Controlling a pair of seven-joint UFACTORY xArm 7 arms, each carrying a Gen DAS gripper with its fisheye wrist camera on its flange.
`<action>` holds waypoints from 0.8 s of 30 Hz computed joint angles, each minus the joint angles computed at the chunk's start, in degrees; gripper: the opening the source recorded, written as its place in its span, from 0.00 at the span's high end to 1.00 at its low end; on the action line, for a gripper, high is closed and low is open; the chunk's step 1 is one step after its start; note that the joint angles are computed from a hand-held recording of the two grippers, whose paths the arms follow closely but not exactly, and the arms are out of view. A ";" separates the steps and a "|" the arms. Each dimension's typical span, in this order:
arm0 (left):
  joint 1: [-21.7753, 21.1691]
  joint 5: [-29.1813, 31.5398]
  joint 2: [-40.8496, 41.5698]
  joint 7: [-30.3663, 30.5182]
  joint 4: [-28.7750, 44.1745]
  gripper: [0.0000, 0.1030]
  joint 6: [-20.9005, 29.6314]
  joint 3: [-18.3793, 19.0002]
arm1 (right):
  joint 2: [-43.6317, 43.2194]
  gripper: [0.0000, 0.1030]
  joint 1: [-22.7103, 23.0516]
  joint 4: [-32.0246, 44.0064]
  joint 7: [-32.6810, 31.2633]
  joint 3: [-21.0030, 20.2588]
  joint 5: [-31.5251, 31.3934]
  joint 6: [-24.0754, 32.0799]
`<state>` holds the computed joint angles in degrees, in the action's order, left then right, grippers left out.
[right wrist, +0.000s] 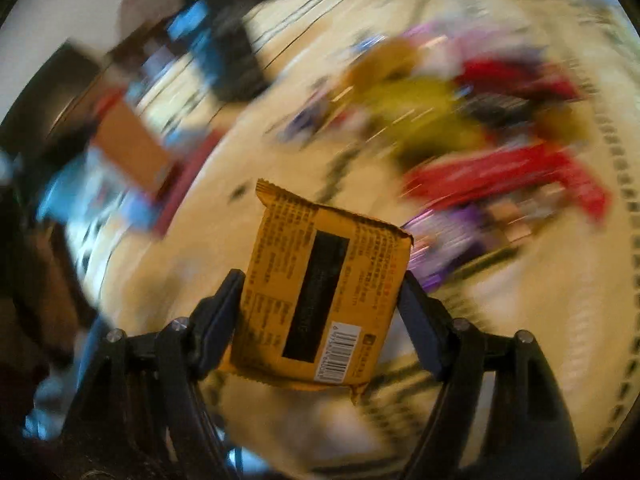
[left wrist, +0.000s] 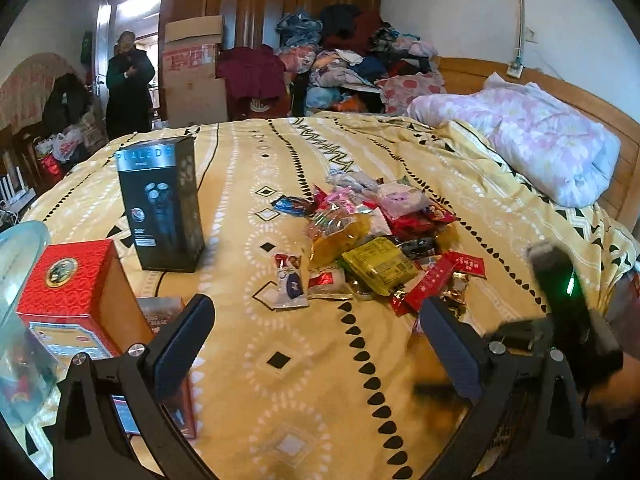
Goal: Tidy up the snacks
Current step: 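Grasp the orange biscuit packet with the left tool while the right tool grasps the yellow cake packet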
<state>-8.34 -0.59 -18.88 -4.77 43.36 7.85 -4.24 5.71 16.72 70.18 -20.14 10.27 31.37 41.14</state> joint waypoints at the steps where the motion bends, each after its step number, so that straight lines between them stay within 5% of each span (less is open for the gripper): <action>1: 0.47 0.47 -0.35 -0.13 -0.23 0.00 0.14 -0.22 | 0.73 0.26 -0.13 0.96 -0.69 0.04 0.09 1.47; 7: 0.42 0.02 -1.19 0.01 -1.58 0.00 0.50 0.56 | 1.32 0.19 -1.93 4.52 -0.75 -1.71 -1.17 -1.70; 14: -2.01 -1.78 0.37 2.43 -0.72 0.00 1.30 1.58 | 18.76 0.18 0.67 24.67 11.01 -3.32 -18.50 0.02; 20: -5.58 -7.58 1.01 6.66 -0.61 0.00 4.83 4.30 | 30.45 0.15 0.90 39.49 16.21 -3.93 -25.96 5.90; 24: -10.86 -16.29 1.48 14.38 -0.82 0.00 8.36 8.01 | 31.12 0.21 0.63 40.27 15.70 -3.01 -26.19 6.67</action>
